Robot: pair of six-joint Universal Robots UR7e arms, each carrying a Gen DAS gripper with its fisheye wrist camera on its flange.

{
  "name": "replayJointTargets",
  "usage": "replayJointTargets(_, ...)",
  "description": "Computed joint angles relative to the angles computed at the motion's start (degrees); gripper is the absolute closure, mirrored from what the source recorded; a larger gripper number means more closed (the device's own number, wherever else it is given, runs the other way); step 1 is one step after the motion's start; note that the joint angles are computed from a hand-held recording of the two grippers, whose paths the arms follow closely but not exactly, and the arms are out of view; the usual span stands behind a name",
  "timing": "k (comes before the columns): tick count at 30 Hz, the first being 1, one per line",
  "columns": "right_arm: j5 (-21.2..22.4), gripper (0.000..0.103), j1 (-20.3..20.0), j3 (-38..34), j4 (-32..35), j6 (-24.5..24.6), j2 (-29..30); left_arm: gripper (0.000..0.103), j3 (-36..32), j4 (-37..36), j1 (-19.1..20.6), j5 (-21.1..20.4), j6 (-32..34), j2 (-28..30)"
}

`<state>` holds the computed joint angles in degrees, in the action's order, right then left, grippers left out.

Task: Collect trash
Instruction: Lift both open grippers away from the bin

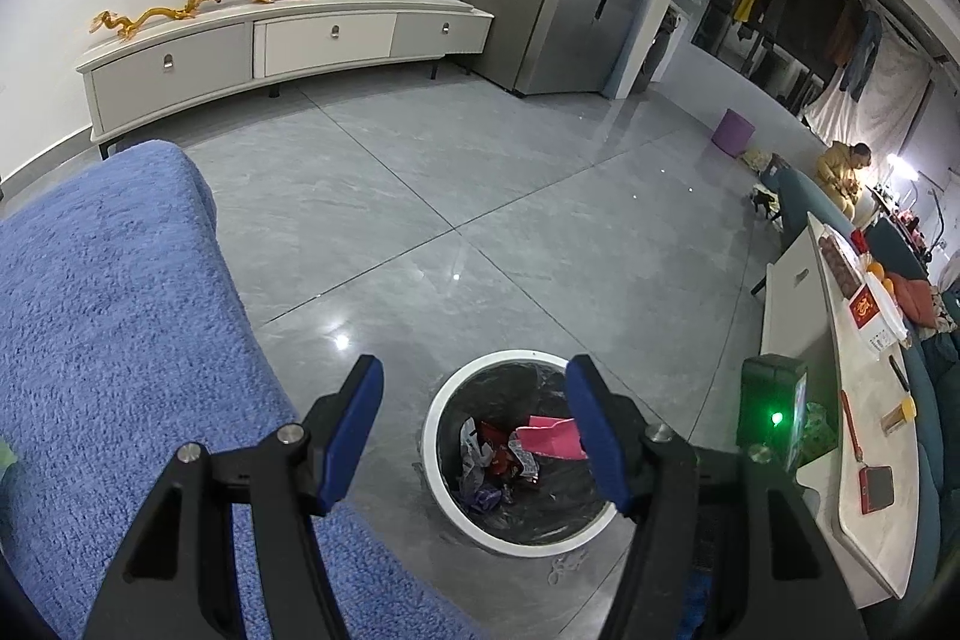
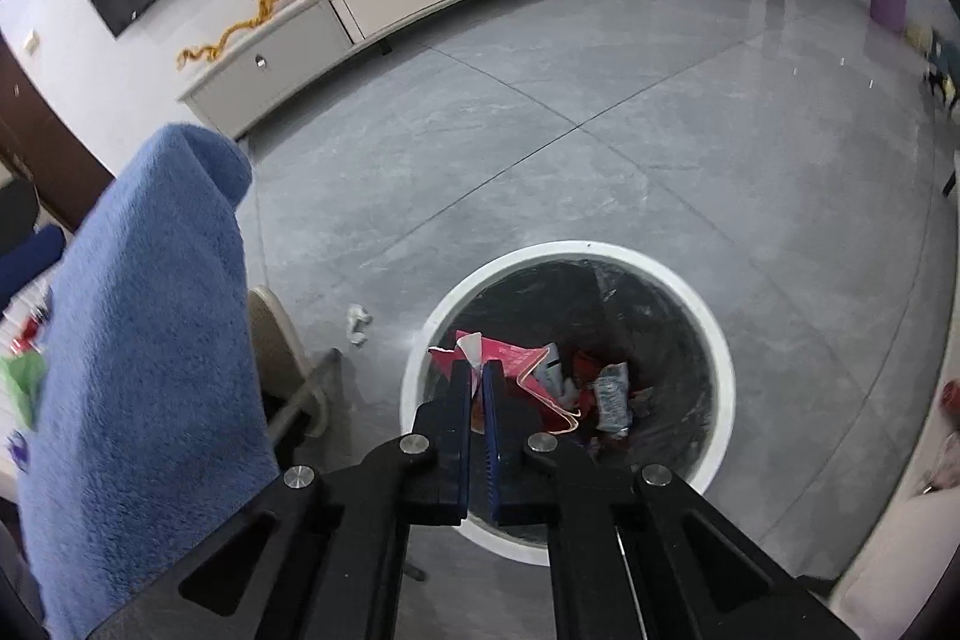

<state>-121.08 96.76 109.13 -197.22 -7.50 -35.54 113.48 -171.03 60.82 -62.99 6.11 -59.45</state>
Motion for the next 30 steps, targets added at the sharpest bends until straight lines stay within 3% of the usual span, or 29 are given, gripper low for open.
replayJointTargets(5,-1.20,0.096,0.36,-0.58,1.56,0.42,0.06,0.042,0.43,-0.45,-0.04,-0.12,-0.16,-0.59)
replayJointTargets(9,-3.28,0.085,1.09,-1.31,2.52,0.23,0.37,0.042,0.93,-1.05,-0.18,-0.12,0.06,-1.15)
replayJointTargets(11,-5.07,0.075,1.63,-1.94,3.76,-0.33,0.66,0.042,1.00,-1.27,-0.37,0.05,0.07,-1.25)
replayJointTargets(13,-7.12,0.050,2.17,-2.33,4.43,-0.83,0.88,0.042,1.40,-1.78,-0.53,0.13,-0.12,-1.41)
replayJointTargets(17,-9.81,0.048,2.83,-3.25,6.39,-1.25,1.23,0.042,2.05,-2.53,-0.35,0.06,-0.20,-1.96)
replayJointTargets(22,-9.95,0.049,3.13,-3.37,8.07,-0.50,0.85,0.042,2.77,-3.09,0.14,-0.19,-0.43,-2.85)
replayJointTargets(23,-9.66,0.051,3.12,-3.37,8.59,-0.21,0.70,0.042,2.81,-3.09,0.23,-0.29,-0.57,-3.02)
replayJointTargets(25,-9.92,0.080,3.41,-3.78,9.90,0.53,0.71,0.042,3.11,-3.35,0.71,-0.63,-0.64,-3.62)
replayJointTargets(28,-11.49,0.100,3.91,-4.64,12.36,1.28,0.80,0.042,3.56,-3.89,1.16,-0.93,-0.65,-4.36)
replayJointTargets(30,-13.07,0.101,4.51,-5.69,14.38,1.11,1.45,0.042,3.94,-4.52,1.27,-0.62,-0.56,-4.79)
